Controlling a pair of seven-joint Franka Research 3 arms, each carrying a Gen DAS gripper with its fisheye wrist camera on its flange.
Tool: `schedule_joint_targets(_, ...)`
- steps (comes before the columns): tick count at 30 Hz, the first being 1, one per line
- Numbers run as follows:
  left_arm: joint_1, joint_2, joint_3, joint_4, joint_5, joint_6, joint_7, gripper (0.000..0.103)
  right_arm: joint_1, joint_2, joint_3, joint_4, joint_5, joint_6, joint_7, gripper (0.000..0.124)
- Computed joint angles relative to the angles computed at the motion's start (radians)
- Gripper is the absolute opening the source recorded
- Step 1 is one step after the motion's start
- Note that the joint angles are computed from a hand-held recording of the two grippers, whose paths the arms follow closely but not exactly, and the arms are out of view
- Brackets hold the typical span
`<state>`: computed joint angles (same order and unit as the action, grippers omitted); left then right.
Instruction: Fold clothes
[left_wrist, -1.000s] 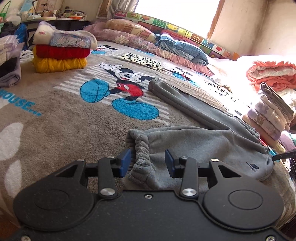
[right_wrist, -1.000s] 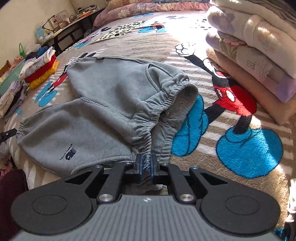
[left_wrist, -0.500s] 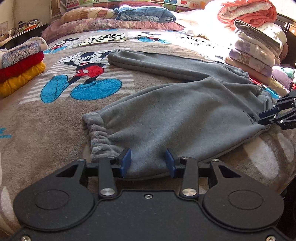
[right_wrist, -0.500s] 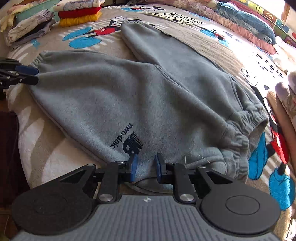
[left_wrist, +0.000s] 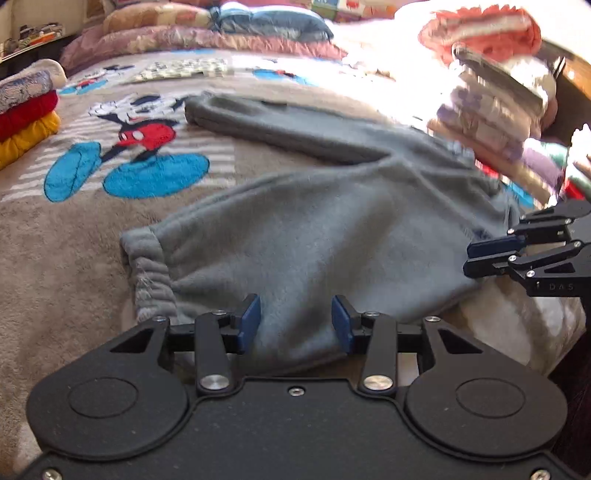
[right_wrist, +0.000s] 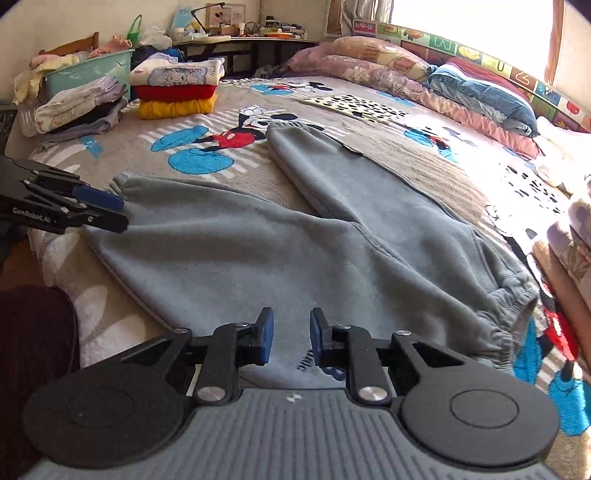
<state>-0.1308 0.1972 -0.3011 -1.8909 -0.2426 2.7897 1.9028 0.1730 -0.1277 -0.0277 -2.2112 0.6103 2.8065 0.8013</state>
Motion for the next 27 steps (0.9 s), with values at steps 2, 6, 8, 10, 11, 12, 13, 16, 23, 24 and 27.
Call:
schedule_joint_targets(2, -0.005, -0.029, 0.000, -0.037, 0.031, 0.053, 0.025, 0.044, -0.004, -0.003, 0.016, -0.039, -0.060, -0.013, 0.032, 0.023)
schedule_joint_targets(6, 0.028, -0.057, -0.040, -0.068, -0.114, 0.128, 0.159, 0.044, -0.024, -0.086, 0.027, -0.113, -0.177, -0.059, 0.106, 0.023)
schedule_joint_targets(8, 0.022, -0.056, -0.031, -0.069, -0.132, 0.156, 0.149, 0.044, -0.020, -0.114, 0.025, -0.121, -0.195, -0.059, 0.126, 0.023)
schedule_joint_targets(10, 0.019, -0.052, -0.019, -0.066, -0.139, 0.162, 0.108, 0.044, 0.018, -0.118, 0.010, -0.116, -0.138, -0.013, 0.098, 0.023)
schedule_joint_targets(11, 0.018, -0.052, -0.013, -0.066, -0.138, 0.165, 0.082, 0.044, 0.045, -0.110, 0.000, -0.105, -0.089, 0.014, 0.072, 0.023)
schedule_joint_targets(12, 0.018, -0.052, -0.006, -0.068, -0.133, 0.163, 0.056, 0.044, 0.069, -0.082, -0.004, -0.081, -0.048, 0.037, 0.052, 0.023)
schedule_joint_targets(13, 0.013, -0.050, 0.007, -0.068, -0.107, 0.156, 0.019, 0.044, 0.091, -0.054, -0.005, -0.055, -0.002, 0.058, 0.028, 0.023)
schedule_joint_targets(16, -0.005, -0.043, 0.056, -0.075, 0.033, 0.139, -0.107, 0.042, 0.151, 0.034, -0.002, 0.015, 0.157, 0.114, -0.082, 0.023)
schedule_joint_targets(23, 0.110, -0.040, -0.074, -0.073, -0.308, 0.174, 0.130, 0.040, 0.117, 0.007, 0.050, -0.076, 0.206, 0.108, -0.128, 0.024)
schedule_joint_targets(24, 0.122, -0.040, -0.096, -0.068, -0.384, 0.193, 0.188, 0.041, 0.098, -0.006, 0.068, -0.088, 0.136, 0.112, -0.082, 0.024)
schedule_joint_targets(27, 0.075, -0.021, -0.054, -0.057, -0.347, 0.251, 0.155, 0.041, 0.135, 0.015, 0.055, -0.067, 0.171, 0.174, -0.102, 0.024)
